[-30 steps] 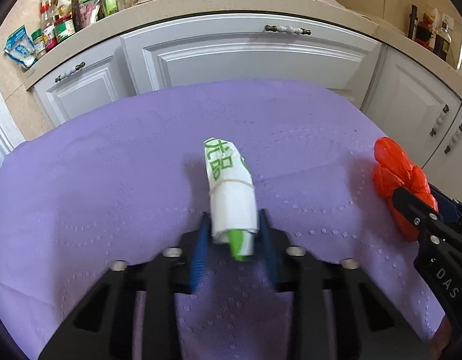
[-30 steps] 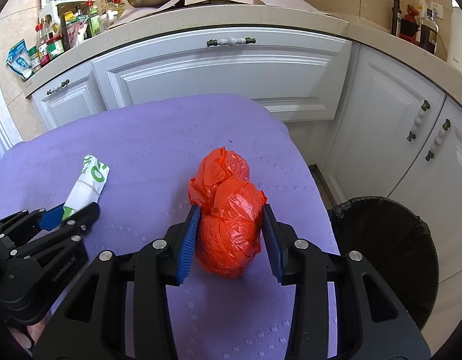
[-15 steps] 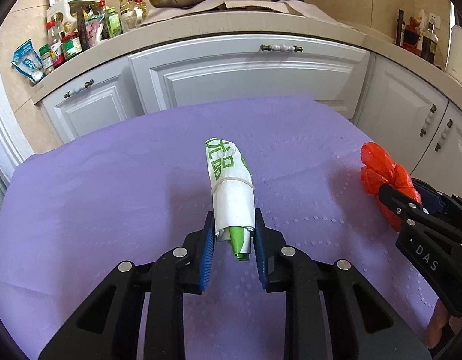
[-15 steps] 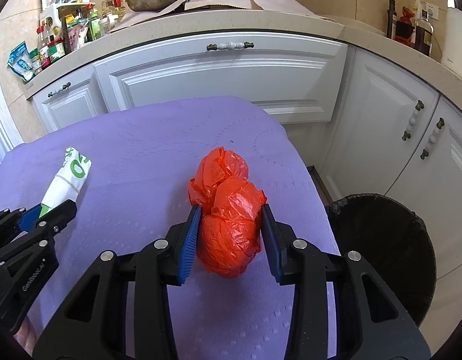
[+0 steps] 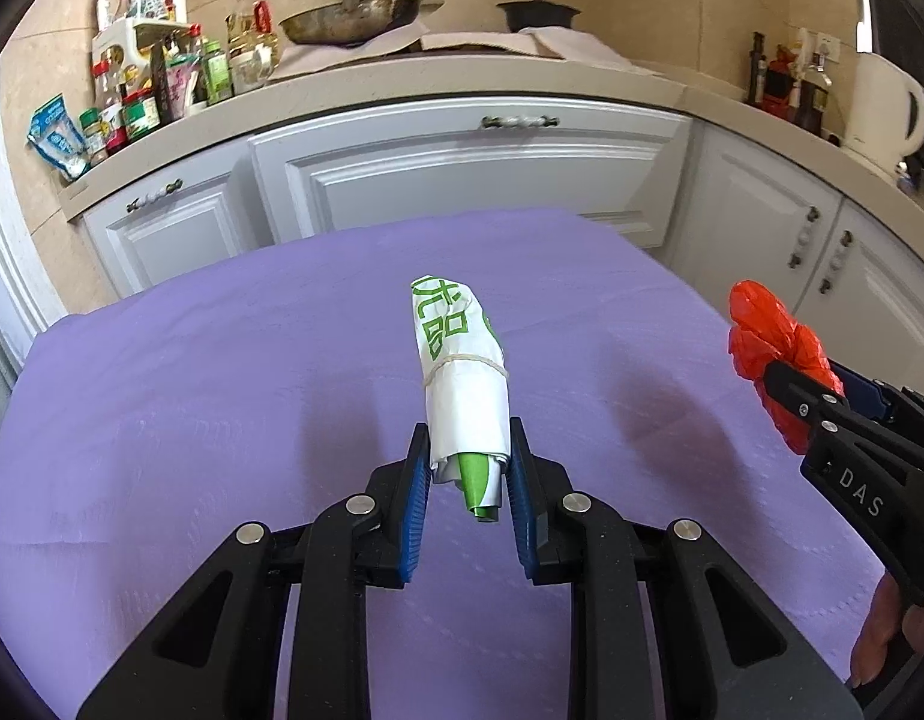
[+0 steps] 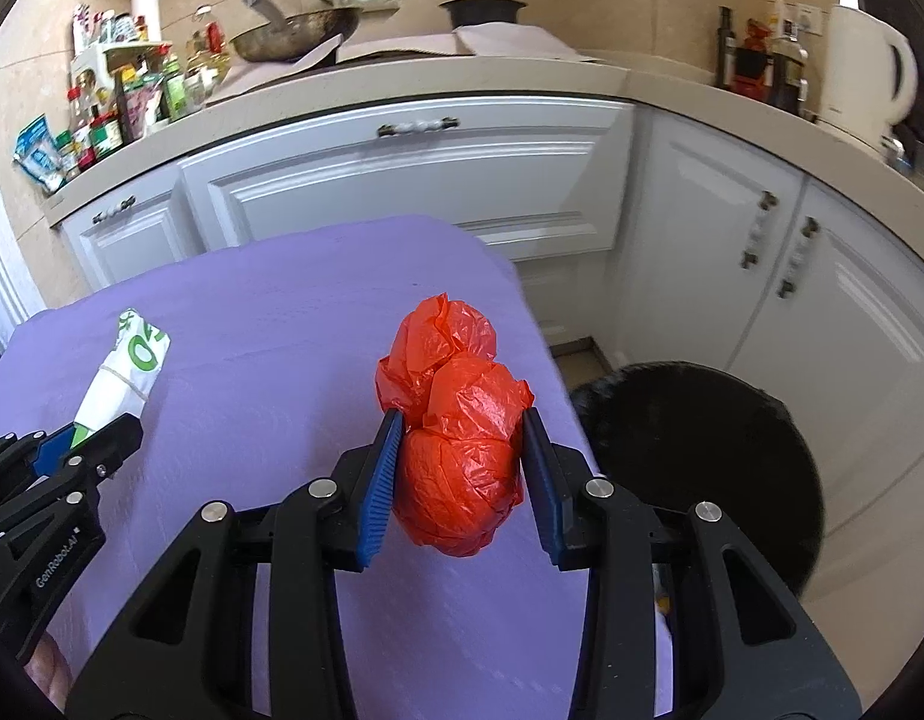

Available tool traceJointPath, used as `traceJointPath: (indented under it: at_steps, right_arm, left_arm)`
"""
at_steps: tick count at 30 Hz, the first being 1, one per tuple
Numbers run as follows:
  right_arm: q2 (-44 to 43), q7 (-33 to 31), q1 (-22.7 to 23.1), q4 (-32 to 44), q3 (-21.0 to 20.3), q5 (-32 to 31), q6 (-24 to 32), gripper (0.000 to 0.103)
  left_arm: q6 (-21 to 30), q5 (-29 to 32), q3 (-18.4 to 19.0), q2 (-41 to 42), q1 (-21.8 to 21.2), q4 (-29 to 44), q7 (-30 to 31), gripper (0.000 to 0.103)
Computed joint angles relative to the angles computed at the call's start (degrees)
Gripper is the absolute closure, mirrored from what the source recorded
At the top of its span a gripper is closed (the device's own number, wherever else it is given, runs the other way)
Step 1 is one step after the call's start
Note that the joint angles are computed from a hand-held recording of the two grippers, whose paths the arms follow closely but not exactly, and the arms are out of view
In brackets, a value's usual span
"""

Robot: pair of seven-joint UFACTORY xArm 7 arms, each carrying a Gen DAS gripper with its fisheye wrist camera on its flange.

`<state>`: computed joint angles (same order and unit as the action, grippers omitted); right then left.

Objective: Collect trash
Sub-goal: 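Carry the red bag and white-green roll over the bin and open both grippers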

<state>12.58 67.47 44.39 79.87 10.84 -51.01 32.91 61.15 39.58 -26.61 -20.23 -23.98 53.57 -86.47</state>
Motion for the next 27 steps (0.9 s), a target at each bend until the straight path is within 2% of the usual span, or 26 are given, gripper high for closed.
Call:
traceJointPath:
  at_steps: [6,14,21,27]
  right_arm:
    - [-6.24,5.43,-1.97,-6.82,0.84,-2.99,1.34,0.065]
    - [-14.17,11.03,-8.46,-15.16,4.21,-5.47,3.81,0.065]
    - [-17.41,12.47,-14.14,-18.75,5.93,-5.50,3.90,0.065]
    - [-17.81,12.92,-17.31,-20.08,5.98,-5.72,2.69,0.065]
  left_arm:
    - [-0.72,2.81,-1.88,2.31,-1.12,2.94,-0.96,0.078]
    - [-2.10,9.49,-1.71,10.35,-5.02,9.84,-1.38,0.078]
    - [-3.41,15.65,1.48,18.43,-10.03,17.02,-0.03,0.078]
    - [-4.77,18.05,5.60,24.85,-14.14,22.86,2.06,0.078]
